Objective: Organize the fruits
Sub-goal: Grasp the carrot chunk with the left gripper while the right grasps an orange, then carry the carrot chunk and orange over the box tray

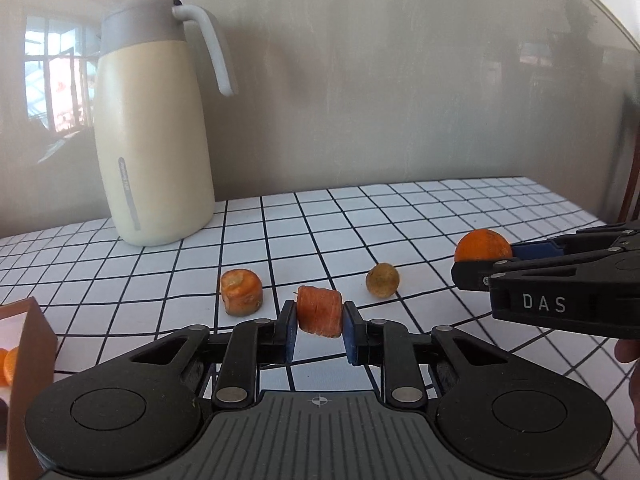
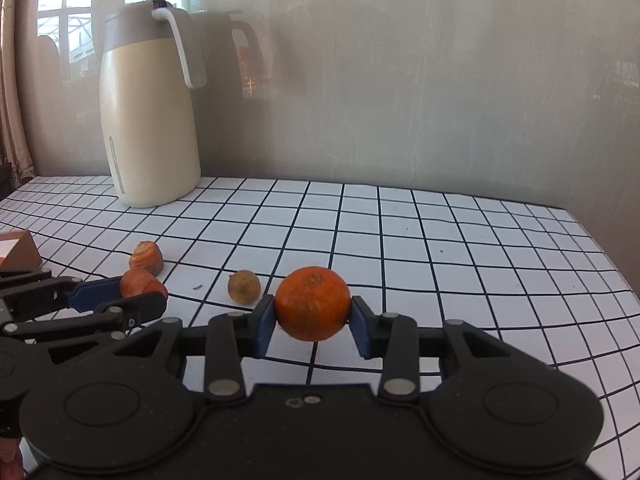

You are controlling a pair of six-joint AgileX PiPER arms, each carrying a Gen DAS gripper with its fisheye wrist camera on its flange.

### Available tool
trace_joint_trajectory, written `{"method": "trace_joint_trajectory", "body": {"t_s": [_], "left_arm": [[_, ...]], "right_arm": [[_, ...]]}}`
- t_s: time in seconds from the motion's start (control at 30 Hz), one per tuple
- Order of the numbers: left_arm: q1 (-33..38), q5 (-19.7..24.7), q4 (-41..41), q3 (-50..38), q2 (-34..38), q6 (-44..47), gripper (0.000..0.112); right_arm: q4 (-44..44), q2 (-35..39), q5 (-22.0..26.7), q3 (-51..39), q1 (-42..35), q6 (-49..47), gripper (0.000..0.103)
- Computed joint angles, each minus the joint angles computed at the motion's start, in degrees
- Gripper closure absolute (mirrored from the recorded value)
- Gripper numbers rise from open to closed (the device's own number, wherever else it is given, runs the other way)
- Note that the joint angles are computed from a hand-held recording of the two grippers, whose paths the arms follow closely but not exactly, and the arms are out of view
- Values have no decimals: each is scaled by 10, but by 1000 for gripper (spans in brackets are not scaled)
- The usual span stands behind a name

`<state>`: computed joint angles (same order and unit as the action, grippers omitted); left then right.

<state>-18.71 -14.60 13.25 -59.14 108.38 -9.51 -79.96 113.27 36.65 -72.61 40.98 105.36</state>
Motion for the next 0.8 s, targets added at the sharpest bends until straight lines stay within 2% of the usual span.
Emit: {"method": "trace_joint_trajectory", "body": {"t_s": [0.1, 0.27, 0.47, 0.63, 0.8], "left_arm": [[10, -25, 33, 38, -32, -39, 88], [24, -69, 11, 107, -95, -16, 88], [63, -102, 52, 200, -175, -56, 88], [111, -117, 106, 252, -226, -89, 88], [185, -145, 205, 300, -286, -143, 88]], "right_arm": [[-3, -15, 19, 7, 17, 12, 72], [-5, -39, 54, 16, 55, 27, 72], [-5, -55, 90, 27, 109, 50, 72], [-1, -56, 131, 18, 160, 54, 72], [5, -37, 150, -13, 192, 35, 72]]}}
